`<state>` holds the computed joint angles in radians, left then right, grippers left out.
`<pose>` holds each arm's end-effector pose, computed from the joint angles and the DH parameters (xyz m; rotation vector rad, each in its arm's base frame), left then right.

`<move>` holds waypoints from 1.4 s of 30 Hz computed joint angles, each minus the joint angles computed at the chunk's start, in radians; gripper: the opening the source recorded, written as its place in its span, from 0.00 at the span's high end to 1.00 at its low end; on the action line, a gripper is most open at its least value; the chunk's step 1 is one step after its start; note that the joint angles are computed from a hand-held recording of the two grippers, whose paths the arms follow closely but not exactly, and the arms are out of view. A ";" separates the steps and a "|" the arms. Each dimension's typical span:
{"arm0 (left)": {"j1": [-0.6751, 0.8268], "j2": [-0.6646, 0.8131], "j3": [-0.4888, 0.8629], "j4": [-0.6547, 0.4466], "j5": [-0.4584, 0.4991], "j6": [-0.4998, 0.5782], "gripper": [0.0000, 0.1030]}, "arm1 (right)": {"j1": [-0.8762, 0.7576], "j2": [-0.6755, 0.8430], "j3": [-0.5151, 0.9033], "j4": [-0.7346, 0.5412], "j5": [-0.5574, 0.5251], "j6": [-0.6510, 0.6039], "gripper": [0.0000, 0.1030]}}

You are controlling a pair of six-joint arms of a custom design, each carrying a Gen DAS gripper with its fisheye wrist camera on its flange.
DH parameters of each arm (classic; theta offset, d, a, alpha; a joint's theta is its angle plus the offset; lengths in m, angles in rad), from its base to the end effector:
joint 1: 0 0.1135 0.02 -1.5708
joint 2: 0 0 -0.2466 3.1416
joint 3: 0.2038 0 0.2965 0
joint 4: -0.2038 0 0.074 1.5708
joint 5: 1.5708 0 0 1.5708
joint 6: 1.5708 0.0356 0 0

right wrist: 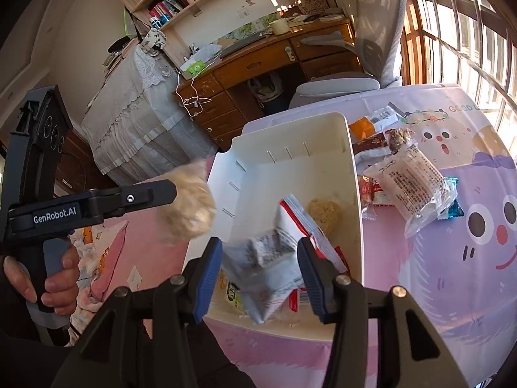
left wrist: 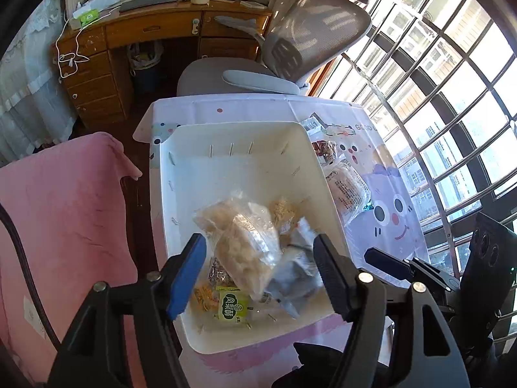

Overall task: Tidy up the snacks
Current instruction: 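Carry both bags over the white tray and open both tools to release them, then withdraw both tools from the tray toward the remaining snacks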

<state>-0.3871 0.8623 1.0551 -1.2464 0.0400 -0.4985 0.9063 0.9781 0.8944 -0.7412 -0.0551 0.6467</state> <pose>0.1728 -0.0720 0.3200 -0.1345 2.6660 -0.3508 0.1532 0.1988 0.2731 -0.3566 2.5203 0.7479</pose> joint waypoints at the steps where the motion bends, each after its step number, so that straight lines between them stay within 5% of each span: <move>1: 0.000 -0.001 -0.002 0.002 0.004 0.004 0.31 | -0.001 0.001 -0.002 -0.002 0.000 0.011 0.52; 7: -0.015 0.000 -0.010 0.012 0.008 -0.005 0.24 | 0.004 -0.022 -0.029 -0.023 0.025 0.073 0.52; 26: -0.259 0.113 0.012 0.116 0.004 -0.170 0.24 | -0.038 -0.255 -0.142 -0.267 0.107 0.099 0.52; 33: -0.327 0.239 0.062 0.187 0.013 -0.252 0.24 | -0.167 -0.337 -0.187 -0.338 0.072 -0.040 0.52; 42: -0.383 0.502 0.228 0.220 -0.003 -0.340 0.22 | -0.471 -0.341 -0.218 -0.341 -0.050 -0.390 0.52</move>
